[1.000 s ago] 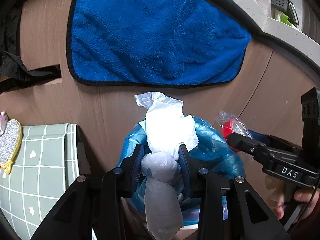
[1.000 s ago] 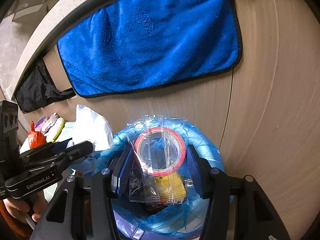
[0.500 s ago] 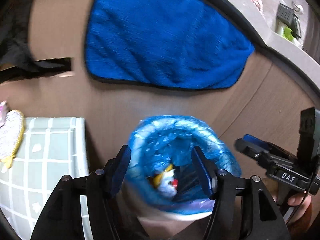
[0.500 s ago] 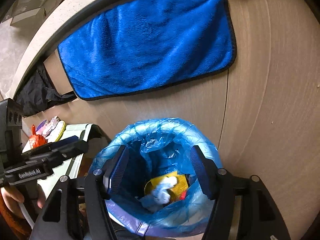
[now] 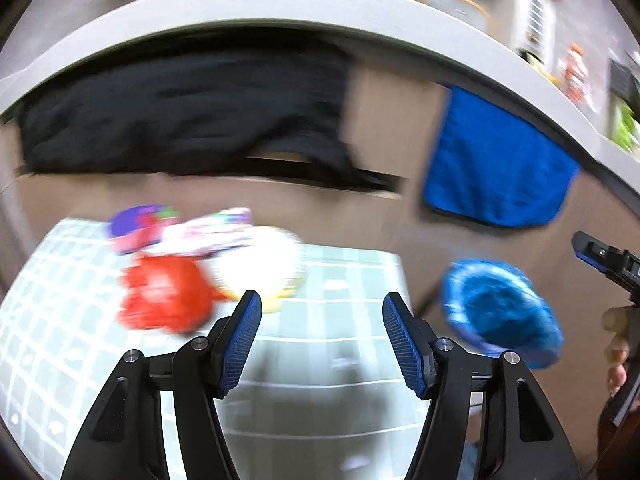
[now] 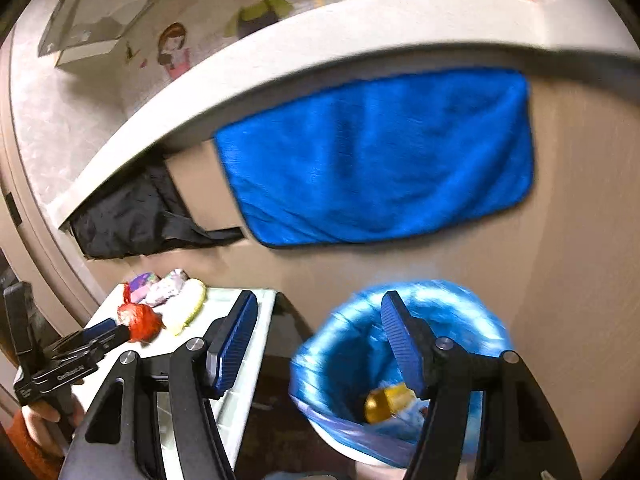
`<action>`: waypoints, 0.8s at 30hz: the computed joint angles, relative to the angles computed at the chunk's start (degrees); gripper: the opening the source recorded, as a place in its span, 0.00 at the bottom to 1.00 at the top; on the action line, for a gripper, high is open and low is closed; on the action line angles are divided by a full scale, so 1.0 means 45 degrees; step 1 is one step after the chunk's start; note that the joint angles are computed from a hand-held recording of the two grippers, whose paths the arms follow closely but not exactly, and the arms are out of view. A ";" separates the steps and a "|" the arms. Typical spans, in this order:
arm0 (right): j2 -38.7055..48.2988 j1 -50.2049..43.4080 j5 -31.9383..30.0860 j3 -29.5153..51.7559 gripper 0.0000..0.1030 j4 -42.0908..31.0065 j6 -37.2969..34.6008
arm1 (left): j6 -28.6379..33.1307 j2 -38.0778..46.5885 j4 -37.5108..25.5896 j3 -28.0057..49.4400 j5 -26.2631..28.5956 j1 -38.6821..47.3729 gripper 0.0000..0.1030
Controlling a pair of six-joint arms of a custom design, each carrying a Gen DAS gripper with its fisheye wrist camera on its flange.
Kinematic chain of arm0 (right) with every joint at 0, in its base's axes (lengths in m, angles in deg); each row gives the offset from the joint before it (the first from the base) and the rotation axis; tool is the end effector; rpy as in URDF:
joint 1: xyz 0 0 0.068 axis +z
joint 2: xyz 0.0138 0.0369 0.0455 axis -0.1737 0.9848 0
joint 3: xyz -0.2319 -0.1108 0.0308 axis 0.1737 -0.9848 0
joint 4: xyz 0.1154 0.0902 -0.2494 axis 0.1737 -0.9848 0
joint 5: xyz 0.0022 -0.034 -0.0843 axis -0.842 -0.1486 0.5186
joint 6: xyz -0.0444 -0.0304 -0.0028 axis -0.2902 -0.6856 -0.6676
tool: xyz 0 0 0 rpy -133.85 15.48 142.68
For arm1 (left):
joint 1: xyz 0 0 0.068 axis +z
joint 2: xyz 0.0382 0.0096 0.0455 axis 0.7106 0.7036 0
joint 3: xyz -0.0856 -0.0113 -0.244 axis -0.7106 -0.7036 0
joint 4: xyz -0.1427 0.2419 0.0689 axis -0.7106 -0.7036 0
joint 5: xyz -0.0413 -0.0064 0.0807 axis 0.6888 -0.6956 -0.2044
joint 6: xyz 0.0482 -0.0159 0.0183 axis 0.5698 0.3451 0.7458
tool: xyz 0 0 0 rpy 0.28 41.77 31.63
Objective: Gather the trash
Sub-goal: 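Move both open tools back toward the red bag and sponge on the table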
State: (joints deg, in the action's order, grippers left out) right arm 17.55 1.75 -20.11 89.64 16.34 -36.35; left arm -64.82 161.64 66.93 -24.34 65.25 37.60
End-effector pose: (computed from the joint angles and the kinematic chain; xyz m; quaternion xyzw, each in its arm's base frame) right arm 0.1598 0.0217 0.2056 0.2048 0.8455 0.0310 0.4922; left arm 0.3318 -0.0598 0.1951 0.2071 0.8682 -0.1960 0.4061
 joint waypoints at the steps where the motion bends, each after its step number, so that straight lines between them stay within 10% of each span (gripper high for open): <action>1: 0.1443 0.0801 0.0536 0.0484 0.60 0.0700 0.0271 | 0.0103 0.0145 -0.0034 0.0129 0.0184 0.0544 0.62; 15: 1.7236 0.3776 -0.0842 0.9626 0.60 0.4474 -0.0764 | 0.2093 0.3887 -0.0951 0.2756 0.2438 0.5742 0.62; 24: 2.1678 0.2735 -0.1276 1.3425 0.59 0.4212 -0.0403 | 0.2562 0.6167 -0.2479 0.5339 0.2595 0.6626 0.61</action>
